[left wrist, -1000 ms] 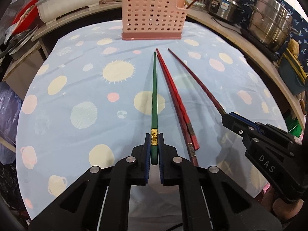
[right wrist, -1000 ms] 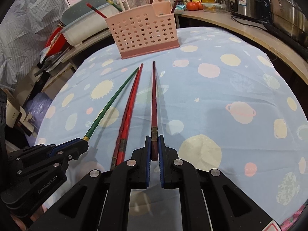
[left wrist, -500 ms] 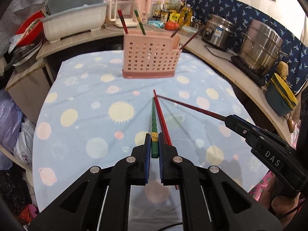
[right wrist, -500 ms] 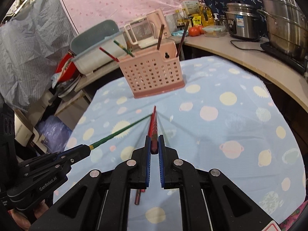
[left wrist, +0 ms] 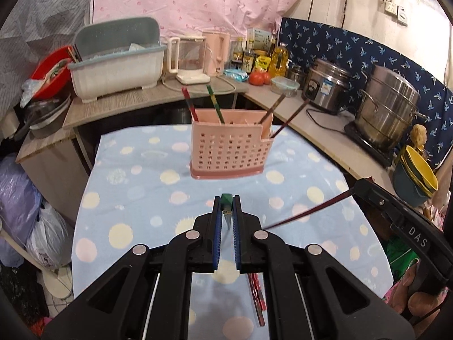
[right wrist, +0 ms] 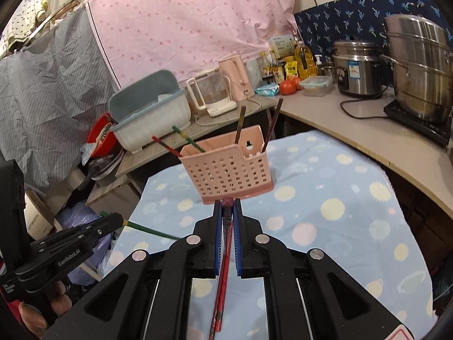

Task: Organize utensils
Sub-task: 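Lift both held chopsticks and carry them over the pink holder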

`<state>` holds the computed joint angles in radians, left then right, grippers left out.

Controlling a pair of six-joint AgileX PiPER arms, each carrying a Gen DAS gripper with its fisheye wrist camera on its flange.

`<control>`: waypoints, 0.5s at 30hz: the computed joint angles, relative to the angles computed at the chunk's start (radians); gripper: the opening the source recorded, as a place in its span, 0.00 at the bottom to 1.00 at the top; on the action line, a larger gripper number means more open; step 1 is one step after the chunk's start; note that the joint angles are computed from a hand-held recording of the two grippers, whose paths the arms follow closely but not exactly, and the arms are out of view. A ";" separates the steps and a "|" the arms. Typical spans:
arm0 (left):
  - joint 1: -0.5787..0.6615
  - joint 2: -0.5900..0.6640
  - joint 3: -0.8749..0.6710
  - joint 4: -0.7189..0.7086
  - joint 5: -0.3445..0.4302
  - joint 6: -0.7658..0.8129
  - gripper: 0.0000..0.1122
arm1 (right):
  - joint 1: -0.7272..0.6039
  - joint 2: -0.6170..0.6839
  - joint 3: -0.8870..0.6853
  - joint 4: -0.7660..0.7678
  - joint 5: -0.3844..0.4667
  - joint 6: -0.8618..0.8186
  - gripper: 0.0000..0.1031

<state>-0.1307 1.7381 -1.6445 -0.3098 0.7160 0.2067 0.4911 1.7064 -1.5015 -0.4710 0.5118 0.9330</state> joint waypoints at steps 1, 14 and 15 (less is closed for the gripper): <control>-0.001 0.009 -0.024 0.006 0.005 -0.007 0.06 | -0.003 0.009 -0.020 -0.004 0.008 -0.005 0.07; -0.006 0.164 -0.387 0.037 0.121 -0.059 0.06 | -0.061 0.116 -0.281 0.060 0.058 -0.134 0.07; -0.007 0.180 -0.423 0.042 0.133 -0.068 0.06 | -0.068 0.130 -0.310 0.076 0.063 -0.148 0.07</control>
<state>-0.1376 1.9179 -2.0675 -0.2678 0.8492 0.1383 0.4235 1.8360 -1.8118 -0.3952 0.5750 0.7850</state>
